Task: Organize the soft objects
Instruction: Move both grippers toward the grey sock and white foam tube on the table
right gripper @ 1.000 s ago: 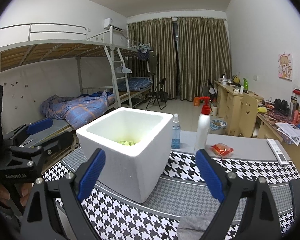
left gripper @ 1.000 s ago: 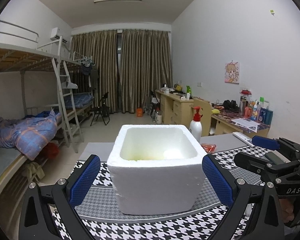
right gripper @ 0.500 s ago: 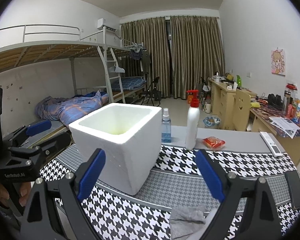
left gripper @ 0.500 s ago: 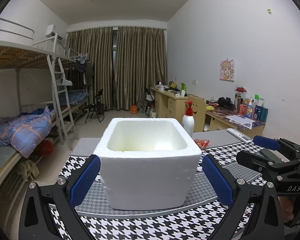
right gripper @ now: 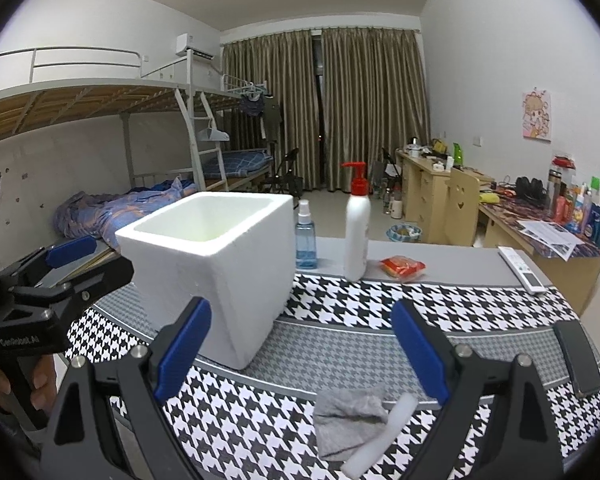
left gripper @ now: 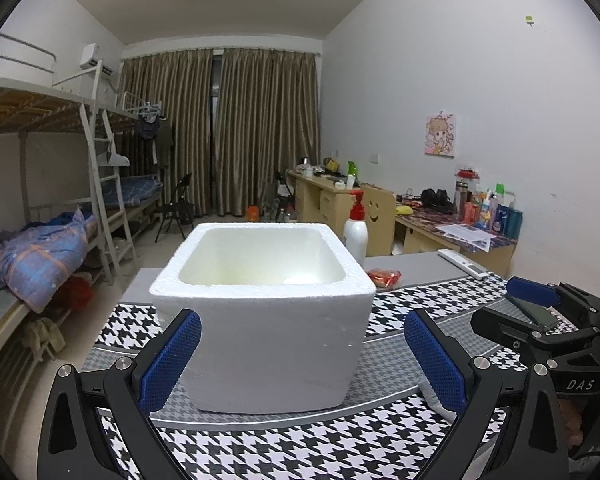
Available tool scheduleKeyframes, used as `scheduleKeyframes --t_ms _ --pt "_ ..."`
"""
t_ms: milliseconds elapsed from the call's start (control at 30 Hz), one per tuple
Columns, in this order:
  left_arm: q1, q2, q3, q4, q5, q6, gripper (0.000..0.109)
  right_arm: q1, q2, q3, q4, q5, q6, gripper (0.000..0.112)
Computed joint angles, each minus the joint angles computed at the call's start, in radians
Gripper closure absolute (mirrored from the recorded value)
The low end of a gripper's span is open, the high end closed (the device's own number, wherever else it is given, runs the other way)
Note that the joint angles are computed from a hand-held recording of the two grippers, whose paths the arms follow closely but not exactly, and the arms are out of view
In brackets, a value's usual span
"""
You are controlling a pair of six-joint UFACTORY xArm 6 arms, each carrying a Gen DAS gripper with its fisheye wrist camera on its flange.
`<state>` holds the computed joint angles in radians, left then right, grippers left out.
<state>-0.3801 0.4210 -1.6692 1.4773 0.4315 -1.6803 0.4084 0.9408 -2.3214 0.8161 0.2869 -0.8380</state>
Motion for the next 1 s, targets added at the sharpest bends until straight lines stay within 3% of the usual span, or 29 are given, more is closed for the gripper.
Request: scheduleKeyframes --t_ms 467,1000 --pt "-0.009 0.035 -0.027 -0.042 -0.057 0.056 0.007 -0.010 -0.063 0.119 0.022 -0.067 -0.018 0.018" --pt "-0.024 0.109 -0.110 -0.161 -0.099 0.190 0.007 -0.032 -0.118 0.226 -0.034 -0.127 0.054 0.018"
